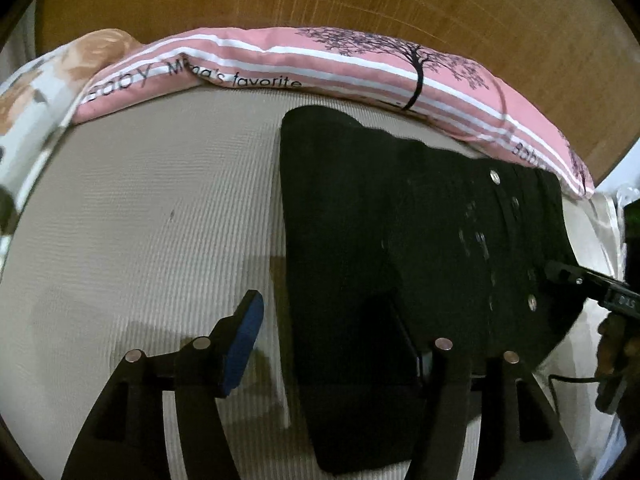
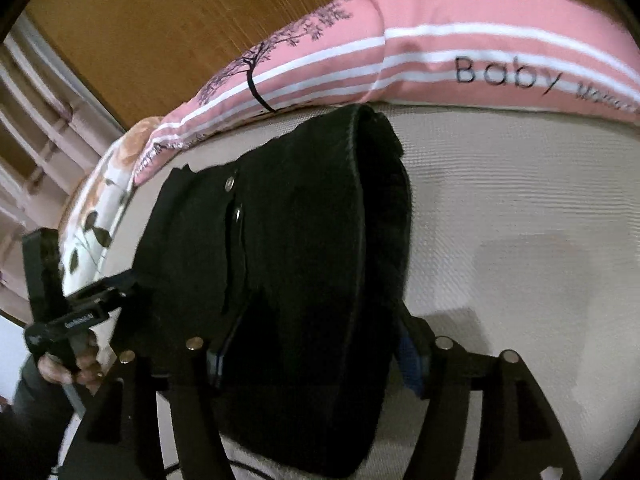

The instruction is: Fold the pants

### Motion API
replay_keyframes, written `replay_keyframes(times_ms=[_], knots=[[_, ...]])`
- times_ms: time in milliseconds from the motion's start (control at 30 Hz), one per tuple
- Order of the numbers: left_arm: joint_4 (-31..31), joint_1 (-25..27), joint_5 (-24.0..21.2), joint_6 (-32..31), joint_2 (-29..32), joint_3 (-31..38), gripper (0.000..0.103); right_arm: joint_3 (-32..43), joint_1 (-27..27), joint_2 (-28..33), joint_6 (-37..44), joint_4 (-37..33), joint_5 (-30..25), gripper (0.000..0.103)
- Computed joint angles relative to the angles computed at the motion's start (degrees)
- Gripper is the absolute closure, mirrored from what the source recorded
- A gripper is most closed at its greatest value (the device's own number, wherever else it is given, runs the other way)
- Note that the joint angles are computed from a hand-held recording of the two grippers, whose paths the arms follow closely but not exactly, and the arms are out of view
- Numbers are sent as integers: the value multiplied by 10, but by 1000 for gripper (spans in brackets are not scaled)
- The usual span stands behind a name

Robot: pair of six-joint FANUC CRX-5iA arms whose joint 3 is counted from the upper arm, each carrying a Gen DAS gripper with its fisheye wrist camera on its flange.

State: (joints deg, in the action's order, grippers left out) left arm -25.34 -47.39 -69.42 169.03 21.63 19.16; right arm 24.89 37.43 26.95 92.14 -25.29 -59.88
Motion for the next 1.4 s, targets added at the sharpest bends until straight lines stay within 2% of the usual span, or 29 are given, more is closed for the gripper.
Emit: replay_keyframes(times_ms=[167, 267, 333, 433, 533, 600, 667, 800, 933, 1167, 1233, 1400], knots=[[-29, -36, -80, 20, 25, 55, 40, -125, 16, -87, -12, 64, 73, 37], [-31, -47, -133, 19, 48, 103, 39, -155, 23, -104, -24, 91, 97, 37], [-34, -56, -167, 27, 61, 134, 38, -160, 38, -103, -49, 135, 105, 37], [-56, -79, -255, 18, 97, 209, 32, -187, 77, -109, -99, 237, 132, 36], [-84, -105, -333, 6, 132, 280, 29, -214, 97, -125, -154, 300, 144, 35], [-93, -117, -357, 8, 143, 304, 27, -231, 107, -143, -177, 321, 151, 34], [-98, -129, -375, 18, 151, 324, 25, -251, 118, -165, -198, 339, 156, 25], [-110, -151, -401, 32, 166, 357, 20, -308, 150, -218, -247, 391, 180, 17], [-126, -172, -431, 49, 184, 387, 16, -354, 179, -272, -300, 411, 194, 5], [-137, -198, -468, 63, 210, 439, 16, -409, 229, -333, -389, 469, 199, 1], [-144, -205, -478, 66, 214, 451, 16, -422, 240, -344, -432, 491, 194, 1], [-160, -219, -514, 61, 233, 493, 16, -441, 261, -360, -479, 513, 182, 1]])
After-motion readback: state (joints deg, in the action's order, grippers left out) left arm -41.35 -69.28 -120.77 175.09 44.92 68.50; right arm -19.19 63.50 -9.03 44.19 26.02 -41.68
